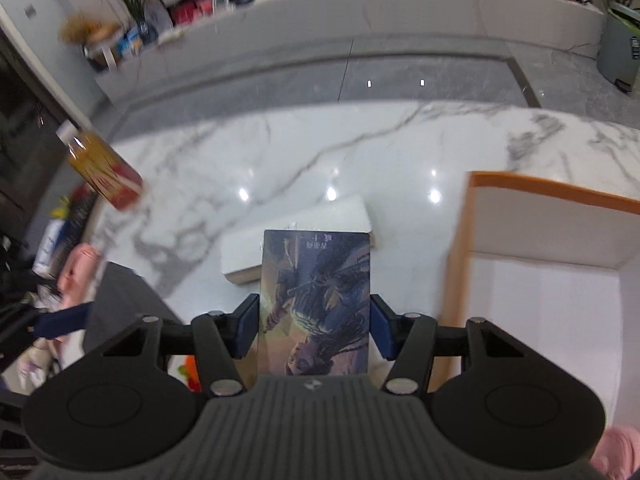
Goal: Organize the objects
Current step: 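Carry the black box with the left gripper while the right carries the card box over the orange box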
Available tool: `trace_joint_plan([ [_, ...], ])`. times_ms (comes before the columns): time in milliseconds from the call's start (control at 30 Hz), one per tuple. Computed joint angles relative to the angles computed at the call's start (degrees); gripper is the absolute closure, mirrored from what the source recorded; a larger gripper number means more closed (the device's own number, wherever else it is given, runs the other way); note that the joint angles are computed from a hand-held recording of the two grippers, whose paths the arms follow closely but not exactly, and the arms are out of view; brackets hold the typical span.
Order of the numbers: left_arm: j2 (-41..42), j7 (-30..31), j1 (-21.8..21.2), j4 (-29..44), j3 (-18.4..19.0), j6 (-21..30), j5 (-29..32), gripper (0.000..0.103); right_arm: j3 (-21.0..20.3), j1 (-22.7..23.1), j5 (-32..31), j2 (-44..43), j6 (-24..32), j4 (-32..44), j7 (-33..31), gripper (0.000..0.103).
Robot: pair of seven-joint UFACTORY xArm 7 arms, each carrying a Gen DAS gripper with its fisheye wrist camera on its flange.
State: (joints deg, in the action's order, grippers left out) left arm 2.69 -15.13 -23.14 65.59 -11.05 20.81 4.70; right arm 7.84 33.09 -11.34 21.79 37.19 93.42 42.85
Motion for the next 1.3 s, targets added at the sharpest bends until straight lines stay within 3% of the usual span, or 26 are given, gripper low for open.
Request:
trace_joint_plan([
  [167,2.69,-3.64,-2.93,4.81,-1.24,0.78,4.1,0.015,-0.77,-1.38,-3.67,-12.38,-6.52,-15.4,6.63,0.044],
  [367,9.56,-8.06,-8.15,13.67,-1.01,3.09,8.75,0.015,0.66,-6.95,-7.57,-23.77,-9.3,-29.6,13.73,0.044],
  [533,18.22,-11.16,-14.55,25.47,1.18,9.73,13.19,0.015,2.29,-12.07,-6.52,-28.5,-11.32,-37.3,15.51,0.044],
  [733,28.22,-11.7,-22.14,39.16,5.41,20.83,20.98,0.015,3.6,-15.95,-6.94,-28.44,-13.63,-40.33,16.14,0.044],
  [967,35.0,-10.32,-27.99,48.81,9.08,28.59,28.27,0.015,3.36,-17.66,-11.21,-26.34,-14.98,-39.94,15.76,0.044],
  [1133,38.01,-7.91,-29.02,53.18,8.97,30.2,27.24,0.015,2.57,-17.18,-9.81,-24.98,-15.86,-38.86,11.7,0.044],
  [1300,42.5,-6.11,-27.32,60.76,7.45,34.93,18.72,0.015,2.06,-16.77,-10.29,-23.77,-15.24,-37.72,8.86,0.044],
])
